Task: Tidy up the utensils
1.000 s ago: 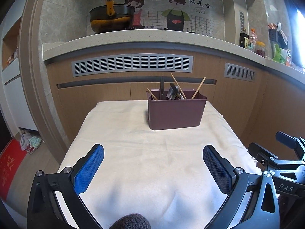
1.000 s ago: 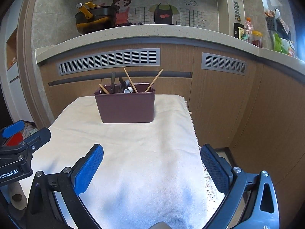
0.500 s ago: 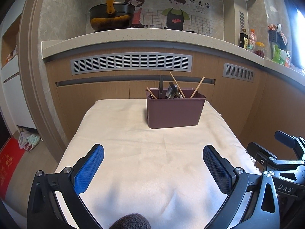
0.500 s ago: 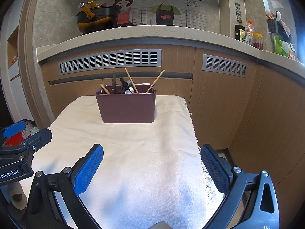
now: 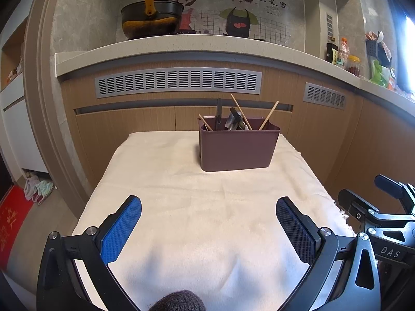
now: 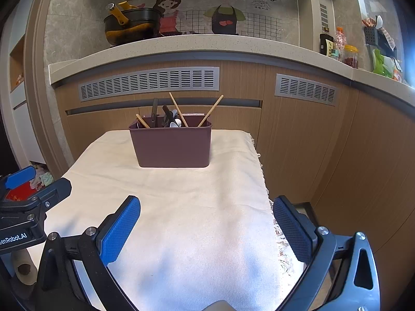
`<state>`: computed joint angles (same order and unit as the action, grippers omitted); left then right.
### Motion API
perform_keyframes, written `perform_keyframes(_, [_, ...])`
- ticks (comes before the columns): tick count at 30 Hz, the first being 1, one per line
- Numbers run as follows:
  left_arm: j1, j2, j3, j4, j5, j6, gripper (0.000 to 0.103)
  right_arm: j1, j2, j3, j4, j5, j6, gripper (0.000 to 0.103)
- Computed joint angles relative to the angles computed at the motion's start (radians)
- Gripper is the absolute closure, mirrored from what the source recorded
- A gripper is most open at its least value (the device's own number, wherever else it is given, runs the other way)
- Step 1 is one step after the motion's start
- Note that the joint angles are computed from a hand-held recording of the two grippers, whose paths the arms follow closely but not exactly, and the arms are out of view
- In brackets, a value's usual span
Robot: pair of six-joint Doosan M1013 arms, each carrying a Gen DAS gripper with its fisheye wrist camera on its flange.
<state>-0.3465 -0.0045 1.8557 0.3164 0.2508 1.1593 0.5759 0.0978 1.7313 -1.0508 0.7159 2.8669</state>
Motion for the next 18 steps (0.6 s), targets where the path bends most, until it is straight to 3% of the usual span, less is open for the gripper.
perform_keyframes(13, [0.002,0.004,-0.003,-0.028,0.011,0.033,0.0,-0.002,0.002,-0.002,-0.004,-0.004,0.0,0.001])
perform_keyframes(18, [0.001,0.006,-0.002,0.02,0.01,-0.015,0.0,-0.002,0.003,-0.003,-0.001,-0.001,-0.001,0.001])
